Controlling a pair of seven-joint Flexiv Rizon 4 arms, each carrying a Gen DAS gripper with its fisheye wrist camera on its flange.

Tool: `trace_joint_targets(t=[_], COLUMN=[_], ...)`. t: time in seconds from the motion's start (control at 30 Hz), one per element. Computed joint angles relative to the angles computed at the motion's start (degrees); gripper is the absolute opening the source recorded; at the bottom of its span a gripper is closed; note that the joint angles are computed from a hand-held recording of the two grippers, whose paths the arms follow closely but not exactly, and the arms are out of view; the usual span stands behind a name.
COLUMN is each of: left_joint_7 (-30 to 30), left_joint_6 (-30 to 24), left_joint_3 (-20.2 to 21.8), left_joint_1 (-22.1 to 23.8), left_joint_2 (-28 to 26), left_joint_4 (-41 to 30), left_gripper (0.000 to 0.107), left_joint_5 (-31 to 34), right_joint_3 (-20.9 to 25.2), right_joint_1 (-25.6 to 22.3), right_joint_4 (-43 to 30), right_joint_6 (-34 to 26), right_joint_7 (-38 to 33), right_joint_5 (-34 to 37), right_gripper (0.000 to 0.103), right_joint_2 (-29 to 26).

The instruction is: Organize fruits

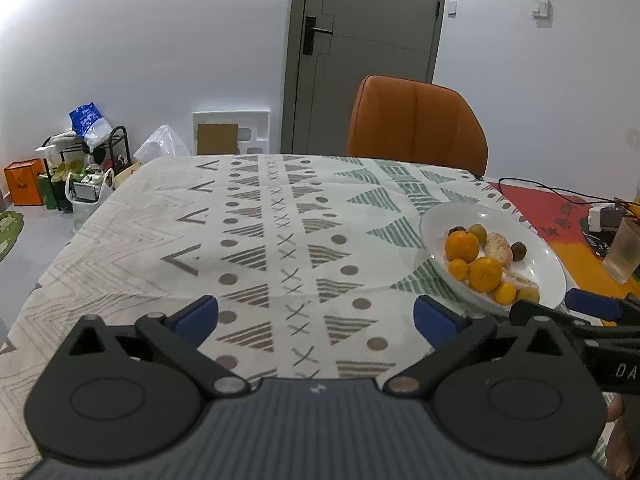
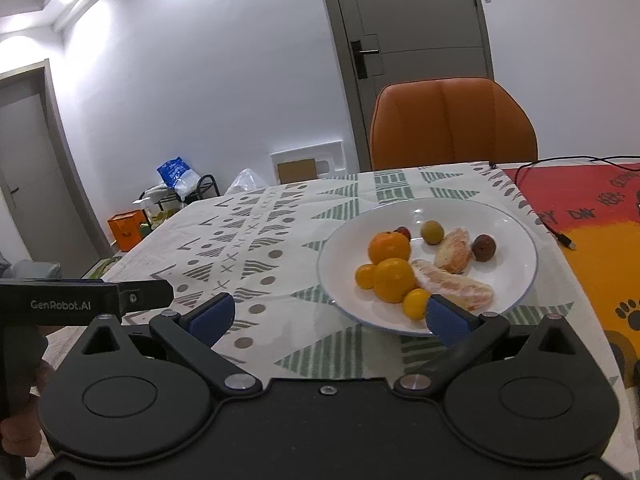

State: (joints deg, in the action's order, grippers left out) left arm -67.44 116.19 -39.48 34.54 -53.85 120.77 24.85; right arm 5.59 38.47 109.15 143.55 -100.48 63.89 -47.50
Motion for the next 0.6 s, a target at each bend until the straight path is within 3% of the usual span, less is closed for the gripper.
trace_joint_targets(t=[0.6], left_joint_7=[3.31], left_joint_6=[-1.45], left_joint_3=[-4.33], left_joint_1=[9.33], left_joint_2=[-0.79], left_joint_4=[4.24], left_gripper=[0.103], left_joint_5=[1.57], right_joint_3=[2.52], right_joint_1=[1.21], right_joint_4=[-2.27], right_joint_6=[0.31], right_joint_7=[-5.9], right_joint_5=[4.14], right_gripper=[0.103], right_joint_2=[0.7])
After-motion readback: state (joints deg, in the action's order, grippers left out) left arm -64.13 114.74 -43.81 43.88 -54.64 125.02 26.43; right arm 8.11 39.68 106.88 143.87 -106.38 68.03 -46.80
